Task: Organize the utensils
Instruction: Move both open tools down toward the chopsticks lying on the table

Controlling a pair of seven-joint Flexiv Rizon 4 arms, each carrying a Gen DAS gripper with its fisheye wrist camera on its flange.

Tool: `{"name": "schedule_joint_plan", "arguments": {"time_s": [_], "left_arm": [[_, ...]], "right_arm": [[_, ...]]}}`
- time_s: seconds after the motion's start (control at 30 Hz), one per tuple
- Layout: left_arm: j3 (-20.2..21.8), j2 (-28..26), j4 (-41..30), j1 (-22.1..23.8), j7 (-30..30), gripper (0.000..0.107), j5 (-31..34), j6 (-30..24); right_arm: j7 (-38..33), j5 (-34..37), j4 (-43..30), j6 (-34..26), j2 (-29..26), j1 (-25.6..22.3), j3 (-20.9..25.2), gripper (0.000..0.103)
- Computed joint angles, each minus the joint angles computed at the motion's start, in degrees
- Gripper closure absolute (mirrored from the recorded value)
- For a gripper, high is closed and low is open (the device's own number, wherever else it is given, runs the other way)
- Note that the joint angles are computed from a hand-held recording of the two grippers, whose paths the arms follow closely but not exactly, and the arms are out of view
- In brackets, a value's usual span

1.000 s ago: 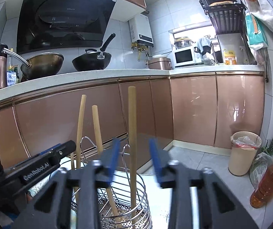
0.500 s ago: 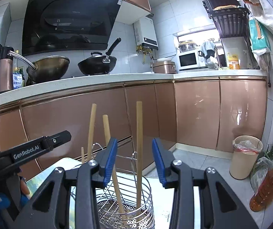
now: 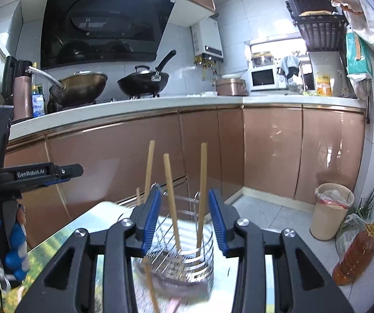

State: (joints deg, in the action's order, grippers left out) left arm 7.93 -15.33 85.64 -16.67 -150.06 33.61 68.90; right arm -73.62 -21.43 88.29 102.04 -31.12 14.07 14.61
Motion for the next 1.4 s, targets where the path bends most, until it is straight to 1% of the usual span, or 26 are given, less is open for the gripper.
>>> {"name": "schedule_joint_plan", "arguments": {"time_s": [0.07, 0.13, 0.27, 0.37, 0.43, 0.5, 0.63, 0.67, 0.73, 0.83, 0.93, 0.97, 1.03, 1.13, 1.2, 1.3, 1.37, 1.4], "left_arm": [[0.2, 1.5, 1.3, -0.2, -0.2, 0.067, 0.5, -1.1], [-0.1, 3.2, 2.9, 0.0, -0.1, 0.067, 1.3, -1.5], [-1.8, 6.7, 6.9, 1.9, 1.0, 0.067, 0.2, -1.4], [-3.4, 9.3, 10.6, 3.9, 3.1, 0.067, -2.9, -1.5], [-4.4, 10.7, 13.0, 5.4, 5.8, 0.067, -6.2, -2.1], [-5.3, 12.0, 15.2, 6.5, 8.2, 0.067, -9.1, -3.6], [-6.4, 13.8, 18.7, 8.3, 11.1, 0.067, -12.8, -7.0], [-6.5, 14.2, 20.2, 8.7, 12.1, 0.067, -14.7, -6.9], [-6.8, 14.8, 22.4, 9.5, 14.3, 0.067, -18.2, -7.3], [-7.0, 16.1, 25.7, 10.2, 16.1, 0.067, -21.4, -7.4], [-7.1, 18.5, 29.3, 10.7, 17.9, 0.067, -23.8, -8.8], [-7.1, 19.4, 30.5, 10.9, 18.8, 0.067, -25.0, -9.6], [-6.8, 22.1, 33.5, 11.3, 20.4, 0.067, -27.1, -11.5], [-6.2, 26.1, 37.6, 12.3, 22.6, 0.067, -30.1, -13.9], [-6.6, 28.1, 38.5, 13.6, 22.8, 0.067, -29.7, -16.4], [-7.4, 28.0, 37.9, 14.8, 24.2, 0.067, -29.7, -17.8], [-7.5, 26.5, 37.4, 14.8, 26.1, 0.067, -31.3, -17.3], [-7.7, 25.2, 36.7, 14.7, 27.2, 0.067, -32.2, -17.2]], "right_arm": [[-0.6, -0.8, 0.6, -1.8, 0.7, -1.5, 2.2, 0.067], [-2.0, -1.2, 0.9, -3.4, 1.2, -3.6, 5.7, 0.067], [-4.5, 0.6, 2.0, -6.1, 2.8, -4.7, 8.5, 0.067], [-6.0, 2.8, 4.0, -7.4, 4.6, -4.3, 8.5, 0.067], [-6.9, 4.3, 5.3, -9.0, 5.9, -4.2, 8.6, 0.067], [-7.1, 5.5, 7.1, -10.3, 7.4, -2.7, 6.6, 0.067], [-7.4, 8.1, 9.7, -12.8, 9.5, -0.7, 3.8, 0.067], [-8.0, 9.2, 9.7, -13.9, 9.6, -1.0, 4.2, 0.067], [-10.6, 12.1, 9.4, -16.6, 9.6, -2.6, 6.5, 0.067], [-14.1, 15.5, 9.5, -19.8, 10.1, -3.1, 8.2, 0.067], [-18.7, 19.3, 8.0, -24.9, 9.7, -3.5, 10.5, 0.067], [-20.6, 21.0, 6.8, -27.5, 9.1, -3.7, 11.7, 0.067], [-22.7, 23.0, 5.0, -31.1, 8.3, -2.8, 12.0, 0.067], [-25.2, 24.5, 3.4, -33.8, 7.3, -0.1, 11.1, 0.067], [-26.6, 25.7, 2.5, -35.0, 6.8, 1.5, 10.3, 0.067], [-28.0, 26.7, 0.2, -37.7, 5.7, 4.5, 8.7, 0.068], [-28.1, 26.6, -2.2, -40.6, 4.4, 6.6, 7.3, 0.068], [-28.1, 26.4, -4.2, -43.3, 3.2, 7.5, 6.8, 0.068]]}}
